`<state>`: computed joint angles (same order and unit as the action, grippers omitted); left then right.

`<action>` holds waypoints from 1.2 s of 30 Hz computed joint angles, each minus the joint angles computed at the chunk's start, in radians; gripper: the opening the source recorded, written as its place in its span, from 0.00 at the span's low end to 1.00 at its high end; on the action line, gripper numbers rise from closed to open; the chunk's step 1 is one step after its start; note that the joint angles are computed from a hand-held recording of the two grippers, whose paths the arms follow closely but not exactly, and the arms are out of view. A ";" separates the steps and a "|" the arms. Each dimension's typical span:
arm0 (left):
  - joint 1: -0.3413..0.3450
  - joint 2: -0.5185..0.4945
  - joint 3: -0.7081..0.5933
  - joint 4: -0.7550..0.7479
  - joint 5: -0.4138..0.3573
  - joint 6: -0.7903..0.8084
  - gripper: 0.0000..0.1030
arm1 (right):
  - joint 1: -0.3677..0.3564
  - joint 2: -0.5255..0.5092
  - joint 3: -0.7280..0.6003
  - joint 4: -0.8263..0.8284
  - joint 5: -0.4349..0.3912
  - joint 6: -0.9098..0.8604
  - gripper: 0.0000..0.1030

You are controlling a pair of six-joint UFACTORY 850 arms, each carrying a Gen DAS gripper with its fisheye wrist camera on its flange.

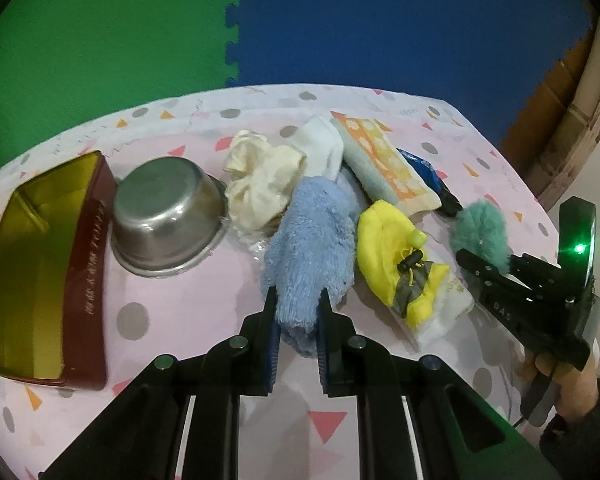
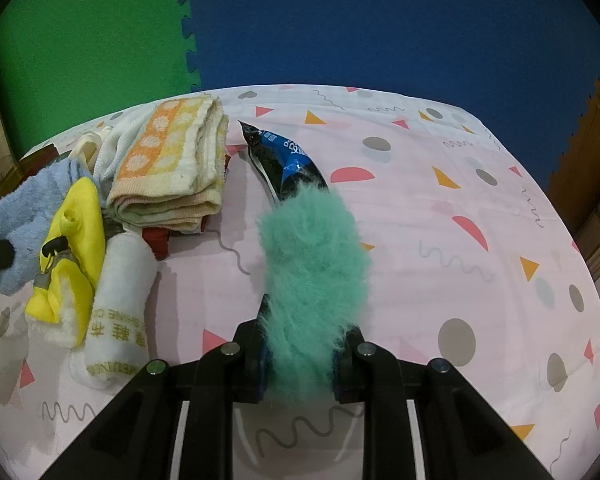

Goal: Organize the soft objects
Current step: 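Carry the blue towel into the tin box and open the left gripper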

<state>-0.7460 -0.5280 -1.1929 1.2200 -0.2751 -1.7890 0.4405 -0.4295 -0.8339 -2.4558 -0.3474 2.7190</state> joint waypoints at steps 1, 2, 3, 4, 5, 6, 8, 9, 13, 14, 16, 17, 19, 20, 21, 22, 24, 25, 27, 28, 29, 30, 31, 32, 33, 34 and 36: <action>0.000 0.003 0.003 0.000 -0.004 -0.001 0.13 | 0.000 0.000 0.000 0.000 0.000 0.000 0.22; 0.002 0.008 0.009 0.001 -0.002 -0.004 0.13 | 0.000 0.000 0.000 0.000 0.000 -0.001 0.22; 0.004 0.014 0.015 0.007 0.002 -0.013 0.13 | 0.000 0.000 0.000 0.000 0.000 -0.001 0.22; 0.004 0.019 0.020 0.019 0.002 -0.027 0.13 | 0.000 0.000 0.001 -0.002 0.000 0.001 0.22; 0.004 0.023 0.024 0.023 -0.003 -0.034 0.13 | 0.000 0.000 0.000 -0.001 0.000 0.001 0.22; 0.005 0.027 0.026 0.019 -0.006 -0.035 0.13 | -0.001 0.001 0.001 -0.002 0.000 0.002 0.22; 0.009 0.039 0.036 0.046 -0.006 -0.066 0.13 | 0.000 0.000 0.000 0.000 0.000 -0.001 0.22; 0.011 0.045 0.042 0.061 -0.012 -0.086 0.13 | 0.000 0.000 0.000 0.000 0.000 -0.001 0.22; 0.018 0.063 0.054 0.085 -0.045 -0.128 0.13 | 0.001 0.000 0.000 0.001 -0.001 -0.001 0.22; 0.023 0.068 0.059 0.091 -0.051 -0.136 0.13 | 0.001 0.000 0.001 0.002 -0.001 -0.002 0.22; 0.032 0.079 0.069 0.091 -0.067 -0.146 0.13 | 0.001 -0.001 0.000 0.003 -0.002 -0.003 0.22; 0.038 0.085 0.075 0.089 -0.074 -0.148 0.13 | 0.000 -0.001 0.000 0.003 -0.002 -0.003 0.22; 0.047 0.096 0.086 0.087 -0.093 -0.150 0.13 | 0.000 -0.001 0.000 0.003 -0.001 -0.004 0.22; 0.051 0.101 0.092 0.088 -0.106 -0.152 0.13 | 0.001 -0.001 0.000 0.005 -0.002 -0.006 0.22; 0.055 0.107 0.100 0.089 -0.117 -0.155 0.13 | 0.001 -0.001 0.000 0.005 -0.002 -0.006 0.22; 0.060 0.113 0.108 0.095 -0.123 -0.163 0.13 | 0.001 -0.001 0.000 0.005 -0.002 -0.006 0.22; 0.071 0.128 0.127 0.108 -0.121 -0.179 0.13 | 0.001 -0.001 -0.001 0.007 -0.002 -0.008 0.22; 0.074 0.135 0.135 0.113 -0.126 -0.188 0.13 | 0.001 -0.001 -0.001 0.008 -0.002 -0.008 0.22; 0.080 0.149 0.153 0.130 -0.131 -0.209 0.13 | 0.000 0.000 0.000 0.009 -0.002 -0.011 0.22; 0.082 0.156 0.162 0.139 -0.135 -0.221 0.13 | 0.002 -0.001 -0.001 0.011 -0.002 -0.011 0.22; 0.088 0.162 0.171 0.140 -0.139 -0.227 0.13 | 0.002 -0.001 -0.001 0.012 -0.002 -0.013 0.22; 0.093 0.170 0.180 0.139 -0.142 -0.230 0.13 | 0.000 0.000 0.000 0.010 -0.002 -0.012 0.22; 0.097 0.172 0.183 0.133 -0.147 -0.230 0.13 | 0.000 0.000 0.000 0.010 -0.002 -0.012 0.22; 0.103 0.177 0.189 0.128 -0.153 -0.231 0.13 | 0.002 -0.001 -0.001 0.012 -0.002 -0.012 0.22; 0.111 0.183 0.198 0.128 -0.157 -0.236 0.13 | 0.002 -0.001 -0.001 0.012 -0.002 -0.012 0.22; 0.115 0.186 0.202 0.129 -0.164 -0.239 0.13 | 0.003 -0.001 -0.001 0.015 -0.003 -0.015 0.22; 0.124 0.196 0.215 0.135 -0.185 -0.250 0.13 | 0.003 -0.001 -0.001 0.015 -0.003 -0.015 0.23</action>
